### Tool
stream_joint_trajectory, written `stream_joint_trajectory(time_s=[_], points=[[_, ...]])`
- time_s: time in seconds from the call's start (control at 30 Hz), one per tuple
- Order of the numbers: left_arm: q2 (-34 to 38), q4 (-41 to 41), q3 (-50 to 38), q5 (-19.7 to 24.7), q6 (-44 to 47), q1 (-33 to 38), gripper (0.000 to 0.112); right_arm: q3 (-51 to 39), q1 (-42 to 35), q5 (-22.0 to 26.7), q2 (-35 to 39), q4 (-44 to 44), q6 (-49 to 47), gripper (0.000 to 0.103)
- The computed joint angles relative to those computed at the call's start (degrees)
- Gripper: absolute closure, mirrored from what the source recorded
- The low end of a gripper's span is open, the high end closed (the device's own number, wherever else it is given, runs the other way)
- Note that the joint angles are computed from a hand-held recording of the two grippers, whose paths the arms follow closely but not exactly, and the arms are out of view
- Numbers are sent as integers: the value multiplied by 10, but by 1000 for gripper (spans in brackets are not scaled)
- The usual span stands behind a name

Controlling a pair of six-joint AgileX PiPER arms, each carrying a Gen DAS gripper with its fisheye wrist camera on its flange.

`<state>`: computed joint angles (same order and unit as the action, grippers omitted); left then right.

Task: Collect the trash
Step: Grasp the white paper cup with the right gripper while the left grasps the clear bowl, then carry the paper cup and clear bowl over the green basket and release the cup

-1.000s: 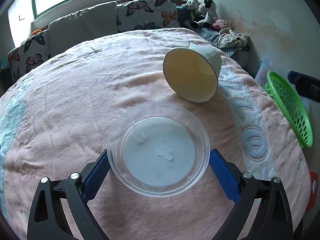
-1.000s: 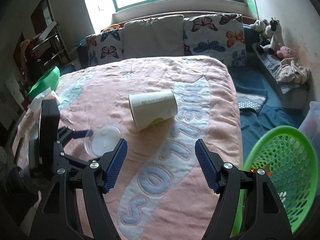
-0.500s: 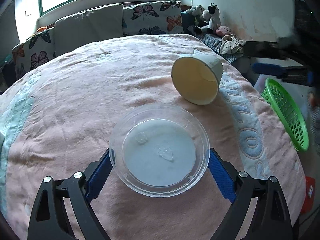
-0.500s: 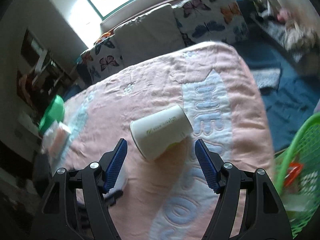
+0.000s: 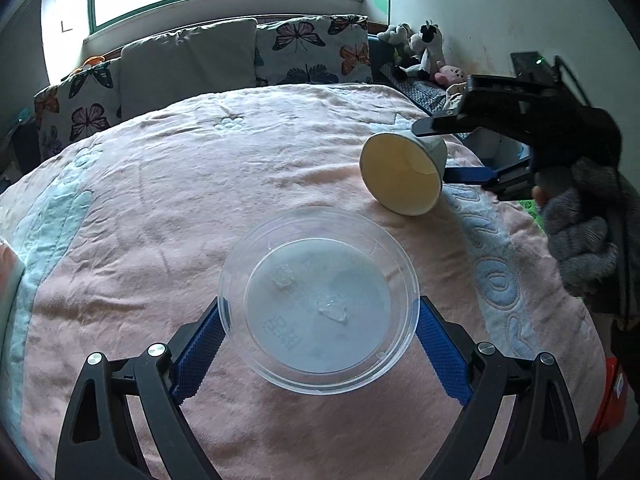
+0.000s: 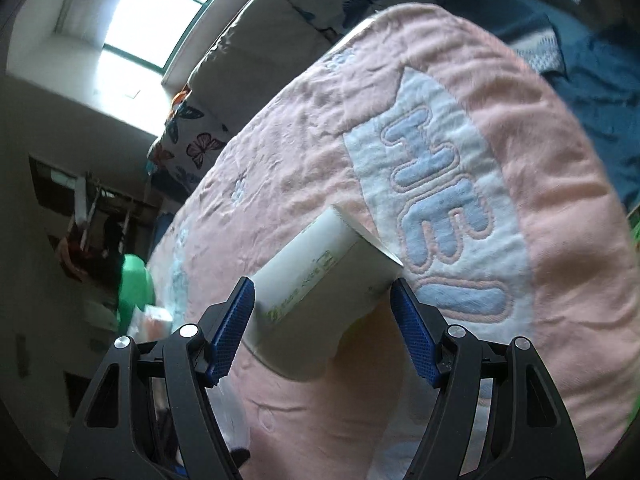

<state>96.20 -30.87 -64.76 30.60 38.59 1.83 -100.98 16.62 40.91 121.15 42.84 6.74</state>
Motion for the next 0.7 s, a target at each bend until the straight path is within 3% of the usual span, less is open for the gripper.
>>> stream_joint_trajectory(time_s=[0.3, 0.53, 0.7], points=[[-10, -22, 17, 5, 19, 18, 24, -8, -17, -6, 37, 121, -80, 31], [-16, -36, 20, 15, 21, 35, 24, 15, 7, -45, -8, 49, -88, 40], [-27, -45, 28, 15, 19, 37, 24, 59, 42, -93, -64, -91, -38, 41]])
